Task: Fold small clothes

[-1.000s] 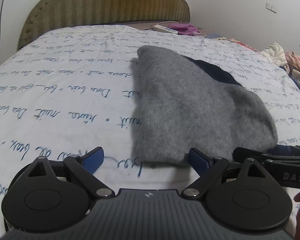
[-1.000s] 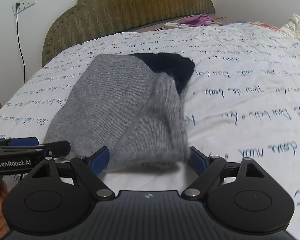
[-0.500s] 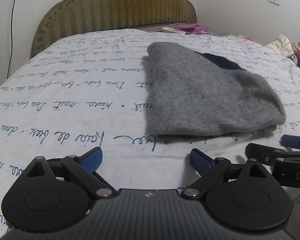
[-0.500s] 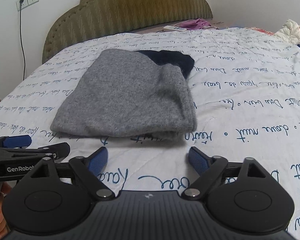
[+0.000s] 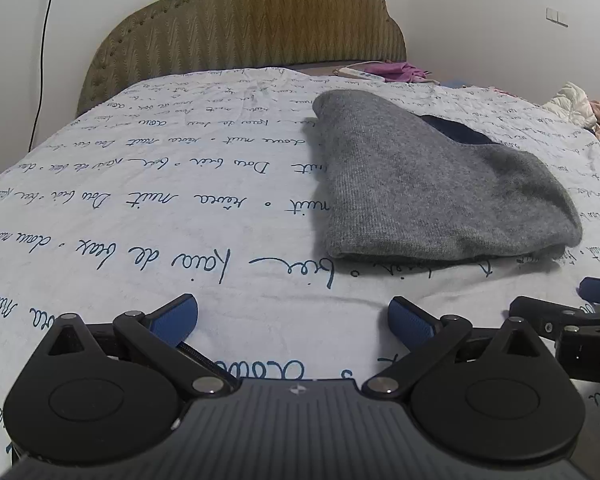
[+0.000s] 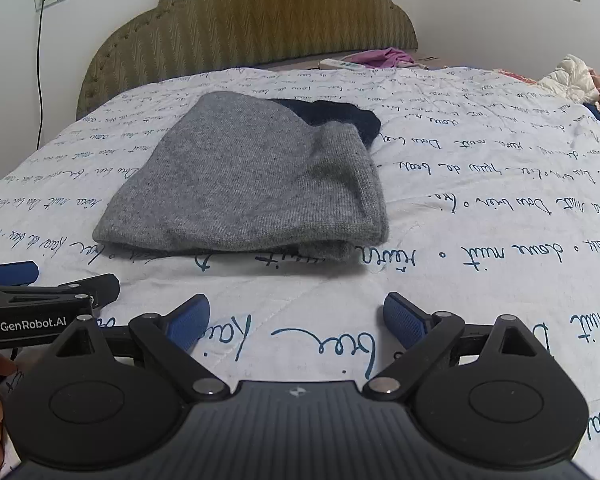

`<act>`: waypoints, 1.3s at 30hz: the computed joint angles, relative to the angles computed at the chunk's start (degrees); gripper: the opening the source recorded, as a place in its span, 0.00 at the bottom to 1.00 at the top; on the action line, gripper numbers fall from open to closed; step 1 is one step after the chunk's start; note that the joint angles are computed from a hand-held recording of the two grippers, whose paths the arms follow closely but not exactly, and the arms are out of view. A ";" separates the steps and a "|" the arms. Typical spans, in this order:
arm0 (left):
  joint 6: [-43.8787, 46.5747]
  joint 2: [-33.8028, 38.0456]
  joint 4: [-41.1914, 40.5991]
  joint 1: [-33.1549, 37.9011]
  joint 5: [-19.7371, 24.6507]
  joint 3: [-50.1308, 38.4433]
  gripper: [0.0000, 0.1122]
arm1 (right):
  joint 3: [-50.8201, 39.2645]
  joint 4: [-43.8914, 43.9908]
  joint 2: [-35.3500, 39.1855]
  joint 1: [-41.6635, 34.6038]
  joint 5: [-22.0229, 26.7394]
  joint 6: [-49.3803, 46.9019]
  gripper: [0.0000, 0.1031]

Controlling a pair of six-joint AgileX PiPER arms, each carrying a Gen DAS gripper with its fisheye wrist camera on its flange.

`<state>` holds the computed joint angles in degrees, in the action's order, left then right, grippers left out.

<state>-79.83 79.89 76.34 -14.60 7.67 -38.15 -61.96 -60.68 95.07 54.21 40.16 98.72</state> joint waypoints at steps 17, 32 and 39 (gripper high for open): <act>-10.03 0.35 9.13 -1.26 2.63 0.84 0.92 | 2.17 -5.22 1.20 0.71 2.65 2.96 0.98; -8.05 0.36 7.39 -0.10 0.96 0.89 0.92 | 3.38 -5.68 0.45 -0.12 0.78 4.83 0.99; -0.89 -1.26 0.60 -0.97 2.90 1.04 0.92 | 3.88 -4.99 -1.06 0.92 0.87 4.50 0.99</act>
<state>-80.72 78.64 76.94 -15.57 10.57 -37.11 -58.08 -65.67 94.01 55.13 41.03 103.22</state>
